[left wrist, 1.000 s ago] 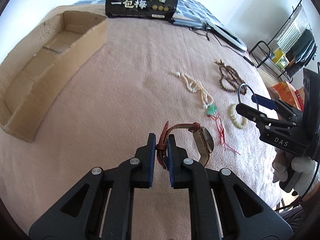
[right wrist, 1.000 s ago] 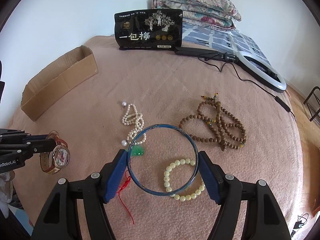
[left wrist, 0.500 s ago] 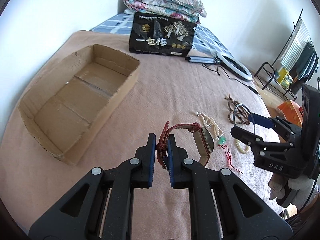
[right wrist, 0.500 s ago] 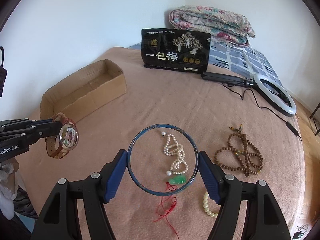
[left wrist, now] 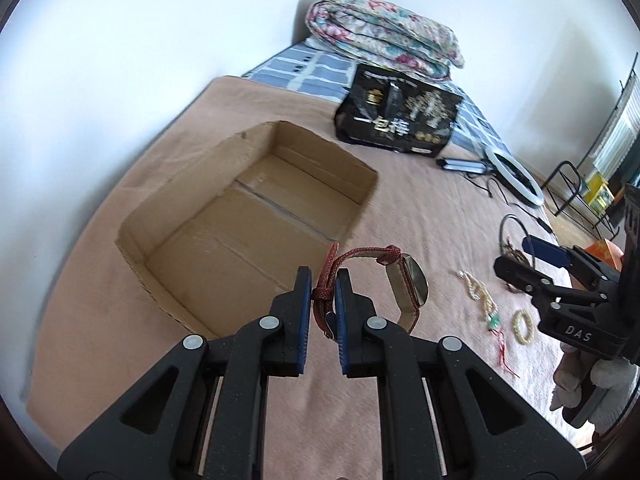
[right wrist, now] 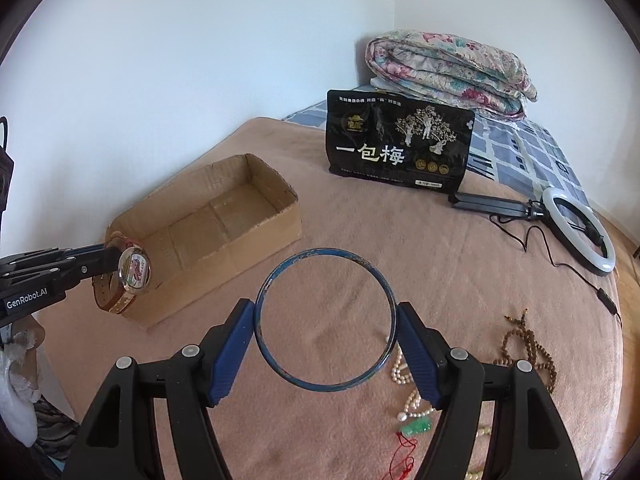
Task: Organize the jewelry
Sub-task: 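Lift the watch with the left gripper while the right gripper carries the bangle toward the cardboard box, then open the left gripper over the box while the right gripper releases the bangle into it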
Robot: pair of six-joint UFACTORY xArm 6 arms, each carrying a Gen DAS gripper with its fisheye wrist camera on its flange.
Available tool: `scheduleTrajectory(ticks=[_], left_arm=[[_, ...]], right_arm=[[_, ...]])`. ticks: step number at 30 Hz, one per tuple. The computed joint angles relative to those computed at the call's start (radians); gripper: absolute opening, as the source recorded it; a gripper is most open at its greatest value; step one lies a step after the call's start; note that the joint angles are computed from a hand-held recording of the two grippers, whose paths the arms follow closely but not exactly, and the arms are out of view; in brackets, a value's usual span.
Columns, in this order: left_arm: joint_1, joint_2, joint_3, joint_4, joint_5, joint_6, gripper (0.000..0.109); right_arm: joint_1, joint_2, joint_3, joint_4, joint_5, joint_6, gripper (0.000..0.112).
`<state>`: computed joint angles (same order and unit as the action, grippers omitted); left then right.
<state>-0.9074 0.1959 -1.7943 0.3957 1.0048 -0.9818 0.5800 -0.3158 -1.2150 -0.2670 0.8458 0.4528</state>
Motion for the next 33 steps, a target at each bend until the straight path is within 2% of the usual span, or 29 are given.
scheduleTrajectory(ticks=[8, 16, 24, 33], left_arm=[[0.089, -0.032, 0.039, -0.026, -0.004, -0.001, 0.010], [0.136, -0.036, 0.062, -0.011, -0.003, 0.006, 0.010], [0.152, -0.019, 0.075, -0.037, 0.001, 0.031, 0.010], [0.159, -0.007, 0.076, -0.049, 0.005, 0.032, 0.010]], right_arm=[[0.012, 0.163, -0.175, 0.011, 0.004, -0.021, 0.073], [0.026, 0.329, -0.341, 0.033, 0.004, -0.037, 0.073], [0.041, 0.481, -0.488, 0.053, 0.024, -0.050, 0.073], [0.033, 0.584, -0.599, 0.118, 0.044, -0.064, 0.073]])
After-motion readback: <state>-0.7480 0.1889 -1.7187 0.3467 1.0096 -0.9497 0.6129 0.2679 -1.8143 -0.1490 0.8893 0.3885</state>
